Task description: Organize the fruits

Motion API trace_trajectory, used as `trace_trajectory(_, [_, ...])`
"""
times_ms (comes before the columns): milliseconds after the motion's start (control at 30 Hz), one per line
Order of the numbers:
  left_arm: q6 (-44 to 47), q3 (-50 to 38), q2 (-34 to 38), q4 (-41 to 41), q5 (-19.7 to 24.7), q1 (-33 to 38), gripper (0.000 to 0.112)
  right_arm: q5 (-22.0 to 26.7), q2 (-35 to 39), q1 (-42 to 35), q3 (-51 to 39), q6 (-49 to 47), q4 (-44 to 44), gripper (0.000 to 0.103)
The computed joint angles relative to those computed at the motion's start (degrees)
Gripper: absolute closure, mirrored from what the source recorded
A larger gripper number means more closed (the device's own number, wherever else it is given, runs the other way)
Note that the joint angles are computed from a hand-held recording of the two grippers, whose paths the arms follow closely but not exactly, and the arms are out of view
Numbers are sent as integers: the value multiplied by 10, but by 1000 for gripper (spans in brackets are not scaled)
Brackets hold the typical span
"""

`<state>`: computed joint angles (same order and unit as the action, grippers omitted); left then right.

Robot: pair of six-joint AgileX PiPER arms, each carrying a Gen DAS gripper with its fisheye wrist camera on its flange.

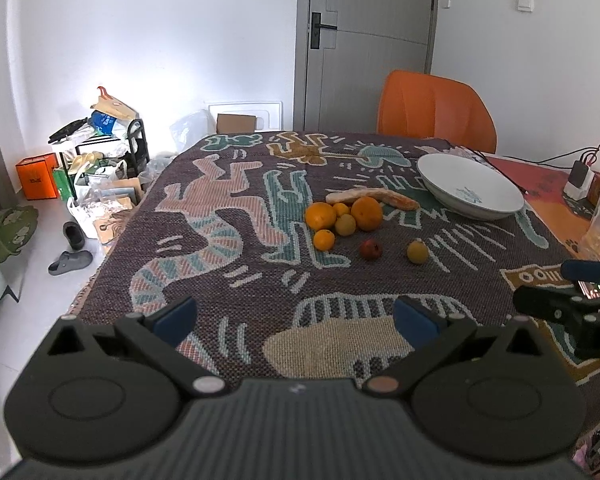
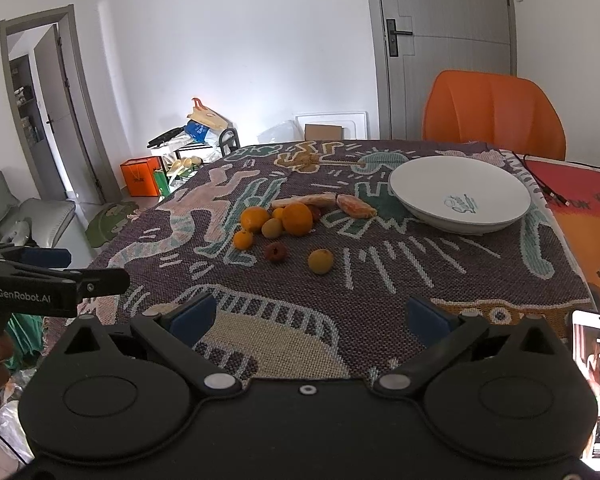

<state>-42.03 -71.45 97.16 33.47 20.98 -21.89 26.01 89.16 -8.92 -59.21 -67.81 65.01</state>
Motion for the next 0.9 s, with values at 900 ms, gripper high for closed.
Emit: trace_trajectory(900, [-21, 7, -5, 22, -2, 2, 9, 11, -3, -13, 12, -59, 61, 0])
